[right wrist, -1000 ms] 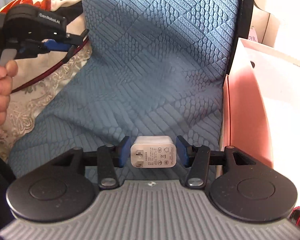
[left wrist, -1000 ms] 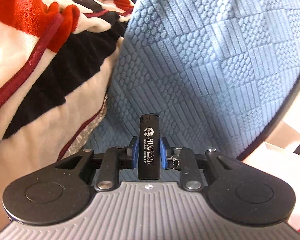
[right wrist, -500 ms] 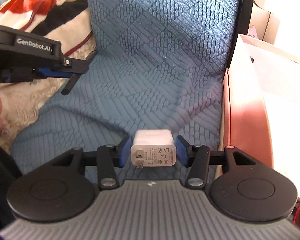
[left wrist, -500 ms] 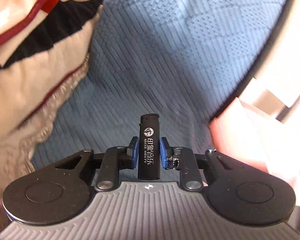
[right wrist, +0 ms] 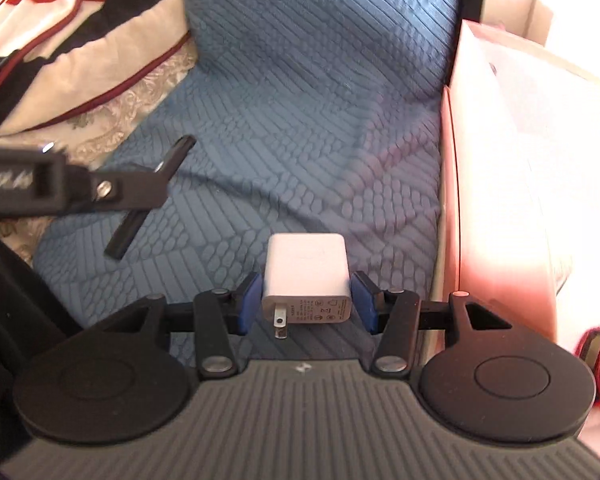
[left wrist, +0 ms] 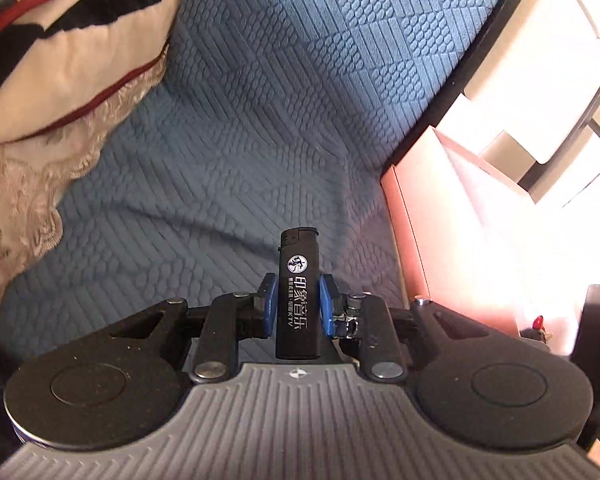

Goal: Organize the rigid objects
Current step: 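Lift the USB stick and charger with both tools and carry them toward the pink box, then lower the USB stick and charger into the pink box and open both tools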

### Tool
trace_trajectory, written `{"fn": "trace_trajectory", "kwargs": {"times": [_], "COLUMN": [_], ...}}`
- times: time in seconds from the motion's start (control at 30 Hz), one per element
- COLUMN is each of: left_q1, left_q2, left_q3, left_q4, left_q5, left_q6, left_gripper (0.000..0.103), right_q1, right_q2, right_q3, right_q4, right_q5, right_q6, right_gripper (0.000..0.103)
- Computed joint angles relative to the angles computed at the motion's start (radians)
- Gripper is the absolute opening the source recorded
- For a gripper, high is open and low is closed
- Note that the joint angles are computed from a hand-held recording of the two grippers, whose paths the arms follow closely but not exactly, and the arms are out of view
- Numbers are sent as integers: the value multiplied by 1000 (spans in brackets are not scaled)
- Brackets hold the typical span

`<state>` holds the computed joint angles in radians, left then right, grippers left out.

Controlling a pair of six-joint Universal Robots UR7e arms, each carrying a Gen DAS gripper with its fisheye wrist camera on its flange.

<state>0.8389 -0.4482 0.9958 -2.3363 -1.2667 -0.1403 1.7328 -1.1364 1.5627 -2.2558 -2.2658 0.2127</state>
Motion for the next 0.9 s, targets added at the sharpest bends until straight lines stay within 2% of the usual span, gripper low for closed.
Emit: {"fn": "trace_trajectory", "kwargs": {"times": [0.07,0.23,0.33,0.67,0.9], "left_q1": [1,7,13,22,25], "left_q2": [6,21,29,57,53], "left_q3": [-5,-25,-45,-93,-93], "left_q4": [-7,2,20,49,35], "left_q5": [0,8,8,8,-17], "left_q6": [5,-7,-20,-41,-36], "left_gripper": [26,26,26,26,26], "right_q1": [-3,-10,-15,-12,9], "right_q2": [0,5,14,51,34], "right_q3": [0,2,-3,-37,-54], "right_q4": [2,-14,-8,24,46], "right_q5": [-1,-1,13,-10,-26], "right_q6": [28,38,32,1,45], "right_gripper": [55,55,55,53,53]}}
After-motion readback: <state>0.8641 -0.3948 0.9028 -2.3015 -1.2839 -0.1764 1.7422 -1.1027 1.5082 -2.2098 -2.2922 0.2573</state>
